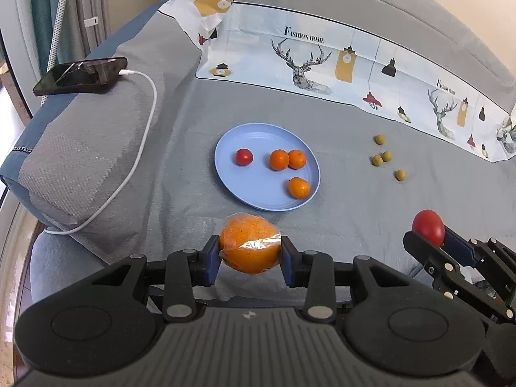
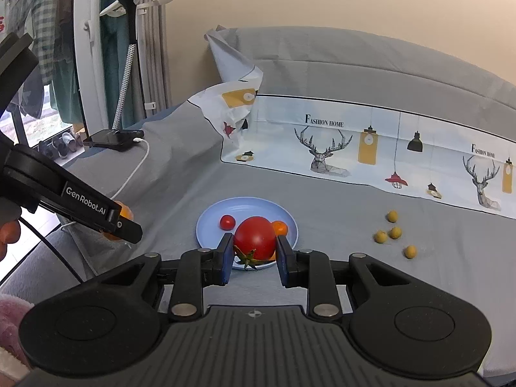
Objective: Organize fruits
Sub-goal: 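Carry the bagged mandarin and cherry tomato over the blue plate with both tools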
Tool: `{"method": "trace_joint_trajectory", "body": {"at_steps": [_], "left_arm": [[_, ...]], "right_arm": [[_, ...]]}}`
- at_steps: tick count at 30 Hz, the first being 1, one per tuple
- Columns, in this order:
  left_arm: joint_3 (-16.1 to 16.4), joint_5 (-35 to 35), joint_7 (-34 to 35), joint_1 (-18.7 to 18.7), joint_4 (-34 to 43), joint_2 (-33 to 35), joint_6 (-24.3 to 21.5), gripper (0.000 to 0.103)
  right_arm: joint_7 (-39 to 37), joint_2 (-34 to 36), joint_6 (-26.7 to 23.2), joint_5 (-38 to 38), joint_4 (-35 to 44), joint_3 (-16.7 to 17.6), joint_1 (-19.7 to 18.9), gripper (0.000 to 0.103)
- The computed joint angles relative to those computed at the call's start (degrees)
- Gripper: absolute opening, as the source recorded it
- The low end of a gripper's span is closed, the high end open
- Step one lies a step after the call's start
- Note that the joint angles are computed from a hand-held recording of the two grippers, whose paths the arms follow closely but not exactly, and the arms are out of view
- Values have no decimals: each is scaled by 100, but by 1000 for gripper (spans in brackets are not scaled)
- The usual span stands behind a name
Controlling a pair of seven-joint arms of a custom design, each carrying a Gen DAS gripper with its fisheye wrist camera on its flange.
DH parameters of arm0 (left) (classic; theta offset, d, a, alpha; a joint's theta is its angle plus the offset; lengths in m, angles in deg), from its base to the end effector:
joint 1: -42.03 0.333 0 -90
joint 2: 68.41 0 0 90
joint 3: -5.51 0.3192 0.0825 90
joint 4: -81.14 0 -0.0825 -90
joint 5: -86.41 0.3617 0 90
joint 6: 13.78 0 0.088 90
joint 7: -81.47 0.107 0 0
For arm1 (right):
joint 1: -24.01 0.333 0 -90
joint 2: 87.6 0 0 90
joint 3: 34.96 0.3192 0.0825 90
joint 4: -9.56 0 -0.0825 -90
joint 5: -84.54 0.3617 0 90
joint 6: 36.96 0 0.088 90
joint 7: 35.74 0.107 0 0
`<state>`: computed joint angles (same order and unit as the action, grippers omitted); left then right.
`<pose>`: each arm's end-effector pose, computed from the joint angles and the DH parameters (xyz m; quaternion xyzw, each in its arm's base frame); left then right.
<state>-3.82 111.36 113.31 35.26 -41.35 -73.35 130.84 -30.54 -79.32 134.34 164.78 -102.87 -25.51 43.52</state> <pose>0.5175 -0.1559 0.5072 -0.8083 0.5162 -0.2016 0.1989 0.5511 0.2203 0.4722 -0.7824 0.3855 -0.1989 0.4468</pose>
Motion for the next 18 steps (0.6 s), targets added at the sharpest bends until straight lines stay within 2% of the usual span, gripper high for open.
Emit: {"method": "trace_joint_trajectory", "body": {"at_steps": [10, 18], "left_arm": [[42, -5, -26, 61, -32, 9, 66, 42], [86, 75, -24, 157, 218, 232, 24, 42]], "right_arm": [[274, 87, -44, -409, 31, -4, -6, 29], [777, 299, -36, -907, 207, 18, -39, 29]]}}
